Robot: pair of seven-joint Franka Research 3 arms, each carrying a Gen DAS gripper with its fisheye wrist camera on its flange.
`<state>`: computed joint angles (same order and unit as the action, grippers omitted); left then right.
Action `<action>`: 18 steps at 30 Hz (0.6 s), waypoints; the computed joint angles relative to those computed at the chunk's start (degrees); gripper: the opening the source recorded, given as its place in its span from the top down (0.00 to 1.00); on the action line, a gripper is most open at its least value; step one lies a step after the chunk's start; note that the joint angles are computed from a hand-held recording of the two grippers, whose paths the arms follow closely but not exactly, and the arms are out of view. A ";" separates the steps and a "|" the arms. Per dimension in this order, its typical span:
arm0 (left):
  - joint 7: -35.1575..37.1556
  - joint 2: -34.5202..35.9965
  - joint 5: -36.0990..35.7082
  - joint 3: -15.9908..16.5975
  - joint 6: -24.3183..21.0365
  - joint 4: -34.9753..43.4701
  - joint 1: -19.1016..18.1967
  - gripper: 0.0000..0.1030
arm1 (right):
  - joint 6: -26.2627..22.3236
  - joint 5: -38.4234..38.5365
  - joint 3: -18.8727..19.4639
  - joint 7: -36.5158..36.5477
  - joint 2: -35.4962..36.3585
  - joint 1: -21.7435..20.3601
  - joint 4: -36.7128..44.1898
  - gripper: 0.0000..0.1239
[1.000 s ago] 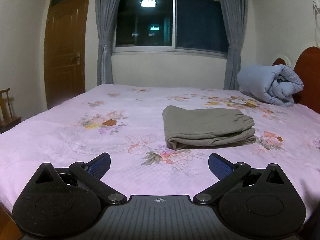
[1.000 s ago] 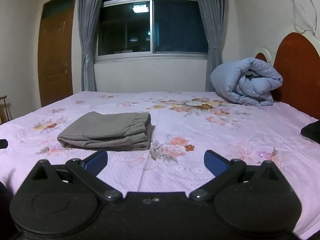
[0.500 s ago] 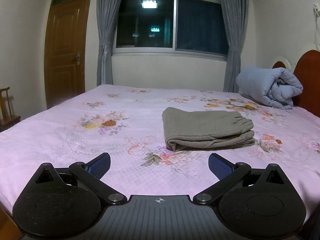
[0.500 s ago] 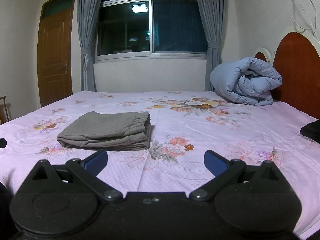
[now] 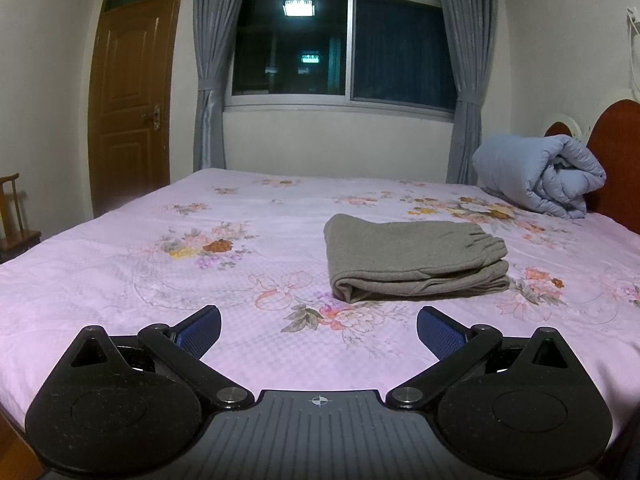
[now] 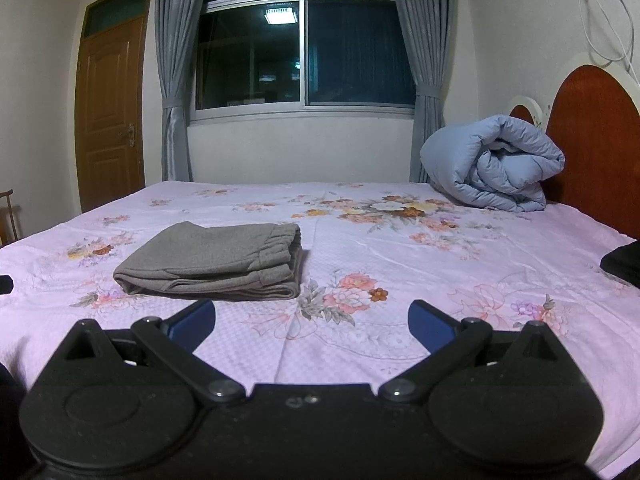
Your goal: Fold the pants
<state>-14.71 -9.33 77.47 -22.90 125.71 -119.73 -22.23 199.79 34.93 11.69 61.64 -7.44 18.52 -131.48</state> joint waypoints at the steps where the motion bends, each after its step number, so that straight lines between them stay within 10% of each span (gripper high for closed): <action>1: 0.01 0.01 -0.05 0.01 0.01 0.02 -0.02 0.00 | 0.02 -0.01 -0.02 0.00 -0.02 0.02 -0.02 0.22; 18: -0.04 0.06 -0.03 -0.01 -0.29 0.06 -0.19 0.00 | 0.00 0.78 0.31 -0.65 -0.11 -0.15 0.03 0.22</action>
